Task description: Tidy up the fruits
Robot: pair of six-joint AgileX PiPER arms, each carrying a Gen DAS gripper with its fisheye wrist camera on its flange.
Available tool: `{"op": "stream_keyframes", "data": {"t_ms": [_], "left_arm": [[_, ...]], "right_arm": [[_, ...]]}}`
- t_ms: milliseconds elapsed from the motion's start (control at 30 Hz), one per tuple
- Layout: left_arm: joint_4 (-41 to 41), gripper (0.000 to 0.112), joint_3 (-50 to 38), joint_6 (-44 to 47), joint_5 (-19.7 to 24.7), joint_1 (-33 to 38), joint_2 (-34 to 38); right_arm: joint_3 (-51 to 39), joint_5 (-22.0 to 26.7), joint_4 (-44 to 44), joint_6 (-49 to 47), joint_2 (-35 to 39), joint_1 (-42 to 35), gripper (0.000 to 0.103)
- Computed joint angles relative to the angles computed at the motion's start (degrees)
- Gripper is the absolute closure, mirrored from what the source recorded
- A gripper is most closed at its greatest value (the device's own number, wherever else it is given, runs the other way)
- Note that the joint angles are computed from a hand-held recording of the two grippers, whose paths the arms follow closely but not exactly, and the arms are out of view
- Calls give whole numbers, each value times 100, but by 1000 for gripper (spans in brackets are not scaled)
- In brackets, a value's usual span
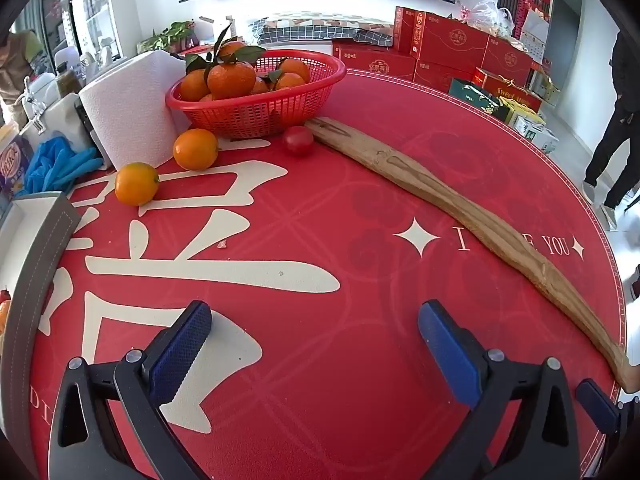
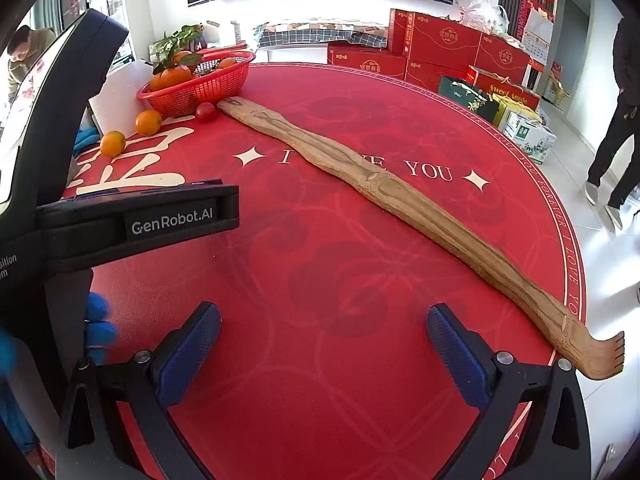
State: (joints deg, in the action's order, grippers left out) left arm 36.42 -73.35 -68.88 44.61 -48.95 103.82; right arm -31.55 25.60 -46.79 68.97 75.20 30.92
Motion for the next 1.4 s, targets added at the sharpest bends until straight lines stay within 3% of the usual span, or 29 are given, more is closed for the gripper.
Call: {"op": "stream_keyframes", "data": {"t_ms": [1400], "left_arm": [[8,9,-3,-4,7,-3,3]], "right_arm": [[3,-15,-92,103,18,20,0]]}}
